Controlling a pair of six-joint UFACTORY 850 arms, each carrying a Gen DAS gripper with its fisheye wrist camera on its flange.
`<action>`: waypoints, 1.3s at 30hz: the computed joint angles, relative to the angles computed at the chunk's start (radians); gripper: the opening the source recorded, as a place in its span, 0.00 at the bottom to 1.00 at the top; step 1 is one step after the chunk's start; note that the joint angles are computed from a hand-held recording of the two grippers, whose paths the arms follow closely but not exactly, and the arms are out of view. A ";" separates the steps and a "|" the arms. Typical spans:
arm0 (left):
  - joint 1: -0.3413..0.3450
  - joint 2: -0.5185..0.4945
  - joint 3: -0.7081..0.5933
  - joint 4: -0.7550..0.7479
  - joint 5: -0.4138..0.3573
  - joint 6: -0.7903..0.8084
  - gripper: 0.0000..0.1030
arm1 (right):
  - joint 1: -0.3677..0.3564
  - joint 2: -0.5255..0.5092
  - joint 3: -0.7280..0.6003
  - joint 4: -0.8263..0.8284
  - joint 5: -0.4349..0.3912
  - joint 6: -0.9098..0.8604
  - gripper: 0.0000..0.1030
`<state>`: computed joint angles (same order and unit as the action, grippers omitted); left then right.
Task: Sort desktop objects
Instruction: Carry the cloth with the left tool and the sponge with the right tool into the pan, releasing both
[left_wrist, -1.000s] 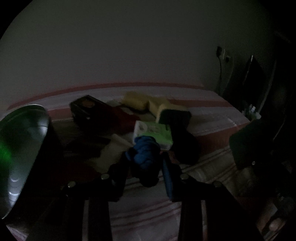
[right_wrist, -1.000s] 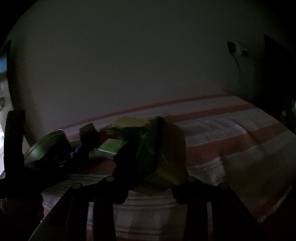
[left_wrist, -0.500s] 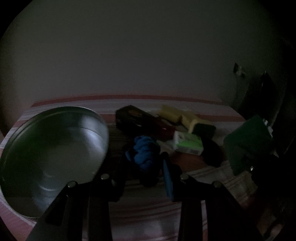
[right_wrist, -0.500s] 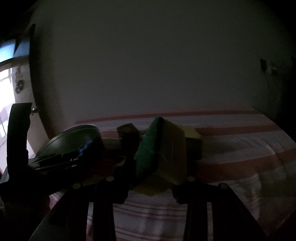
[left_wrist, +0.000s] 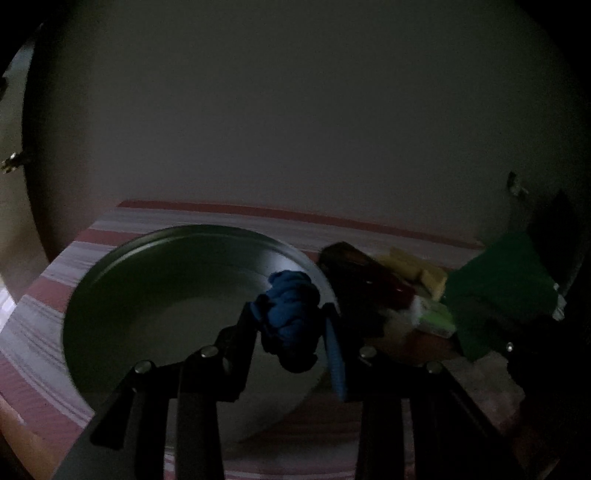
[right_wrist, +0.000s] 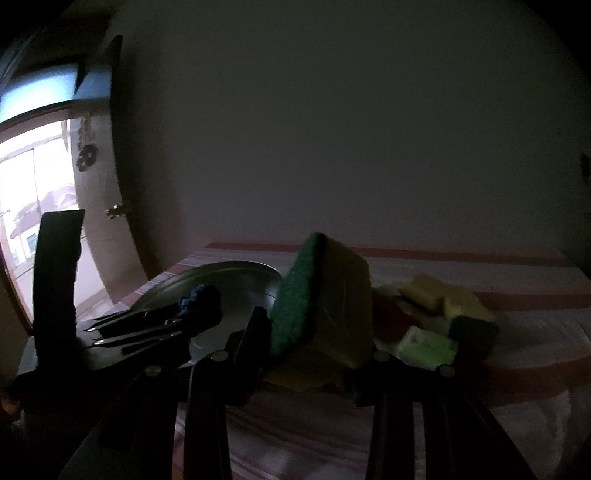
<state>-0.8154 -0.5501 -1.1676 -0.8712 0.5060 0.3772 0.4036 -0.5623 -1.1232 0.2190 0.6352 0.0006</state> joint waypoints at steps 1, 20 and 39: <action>0.005 0.004 0.006 -0.007 0.006 0.001 0.33 | 0.003 -0.008 -0.013 -0.018 -0.006 0.014 0.38; 0.084 0.005 0.031 -0.127 0.041 0.023 0.33 | 0.058 -0.173 -0.296 -0.079 -0.118 0.040 0.38; 0.117 -0.044 -0.026 -0.291 0.012 0.154 0.33 | 0.055 -0.334 -0.538 0.031 -0.286 -0.078 0.39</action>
<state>-0.6981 -0.5945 -1.1937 -1.1619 0.5180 0.5314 0.4585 -0.8962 -1.6611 0.2501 0.3497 -0.0771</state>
